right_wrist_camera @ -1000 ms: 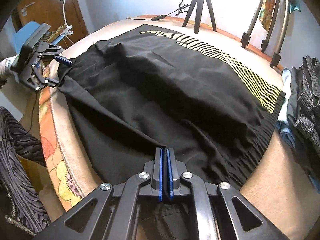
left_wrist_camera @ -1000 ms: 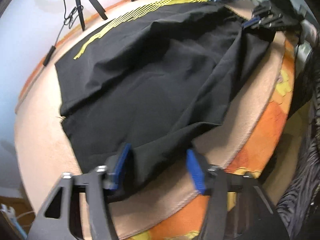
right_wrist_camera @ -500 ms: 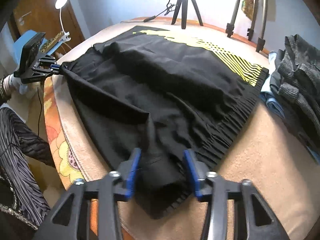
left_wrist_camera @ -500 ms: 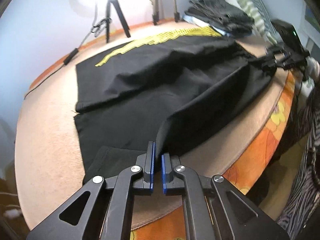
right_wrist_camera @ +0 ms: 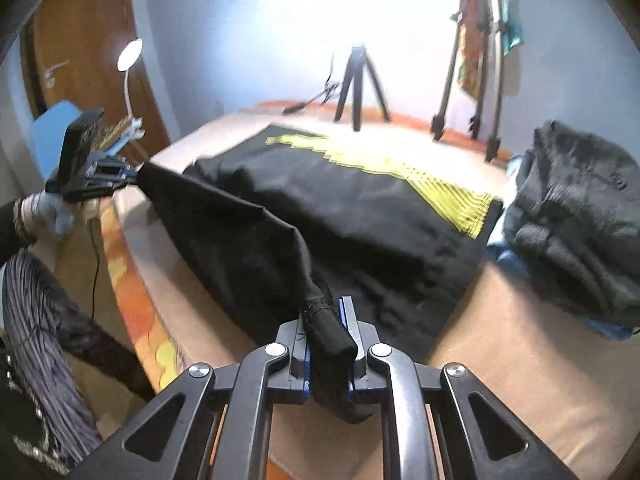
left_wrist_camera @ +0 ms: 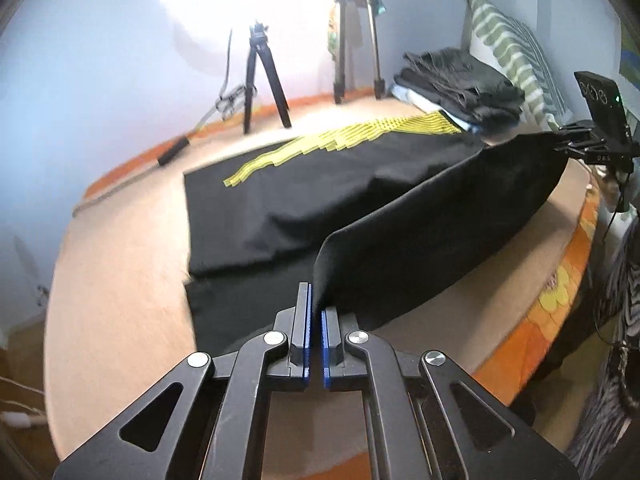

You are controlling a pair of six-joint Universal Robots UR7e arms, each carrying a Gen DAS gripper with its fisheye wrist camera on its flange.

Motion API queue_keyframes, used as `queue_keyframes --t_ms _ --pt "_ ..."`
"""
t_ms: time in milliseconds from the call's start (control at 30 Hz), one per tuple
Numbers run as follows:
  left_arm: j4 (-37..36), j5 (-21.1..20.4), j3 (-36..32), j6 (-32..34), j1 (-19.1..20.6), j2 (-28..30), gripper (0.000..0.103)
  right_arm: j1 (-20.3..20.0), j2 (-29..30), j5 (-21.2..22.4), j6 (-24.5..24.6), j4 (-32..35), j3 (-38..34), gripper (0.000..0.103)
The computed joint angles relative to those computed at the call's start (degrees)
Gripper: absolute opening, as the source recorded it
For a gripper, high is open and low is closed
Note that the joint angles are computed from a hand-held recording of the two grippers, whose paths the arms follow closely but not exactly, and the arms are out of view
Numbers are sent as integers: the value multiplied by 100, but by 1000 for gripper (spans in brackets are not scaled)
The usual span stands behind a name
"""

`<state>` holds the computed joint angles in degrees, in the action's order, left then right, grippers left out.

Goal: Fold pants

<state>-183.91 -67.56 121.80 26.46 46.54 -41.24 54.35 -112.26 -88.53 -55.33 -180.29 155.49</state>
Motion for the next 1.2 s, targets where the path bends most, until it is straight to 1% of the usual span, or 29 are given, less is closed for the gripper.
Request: queue_keyframes --t_ms 167,333,400,467,533,600,700,800,867,900,1000,1100,1167,1200 --pt "-273 -21 -270 86 -54 76 2 387 214 -81 286 -386 -287 9" --pt "-466 -109 -698 205 -48 173 2 738 331 -84 623 -449 -707 8" --pt "-536 -43 -864 332 -70 253 2 954 482 -216 678 -554 -904 8" --pt "-492 -43 -1077 366 -57 332 2 1225 766 -486 716 -738 -1154 8" --pt "-413 27 -1339 372 -49 460 2 1354 990 -633 776 -829 -1369 7" --pt "-381 58 -1603 457 -20 619 2 1413 1234 -742 877 -857 -1609 7" --pt "-168 112 -2058 540 47 911 2 1467 1792 -1090 973 -985 -2066 7" --pt "159 120 -2537 474 172 1224 2 1394 2238 -1325 1090 -917 -2483 6" --pt "375 114 -2859 396 270 1445 2 1336 2594 -1563 1134 -932 -2773 6" --pt "495 140 -3028 376 309 1569 2 1315 2816 -1748 1118 -1010 -2924 6" --pt "768 318 -3517 421 401 1949 2 1187 3160 -1932 1208 -900 -3259 6" --pt "1005 488 -3962 473 456 2261 2 1133 3438 -2161 1145 -1027 -3461 6" --pt "1394 546 -4247 230 532 2361 2 1142 3619 -2371 1037 -1108 -3555 6" --pt "1419 499 -4274 177 579 2341 2 1142 3699 -2473 984 -1105 -3592 6"
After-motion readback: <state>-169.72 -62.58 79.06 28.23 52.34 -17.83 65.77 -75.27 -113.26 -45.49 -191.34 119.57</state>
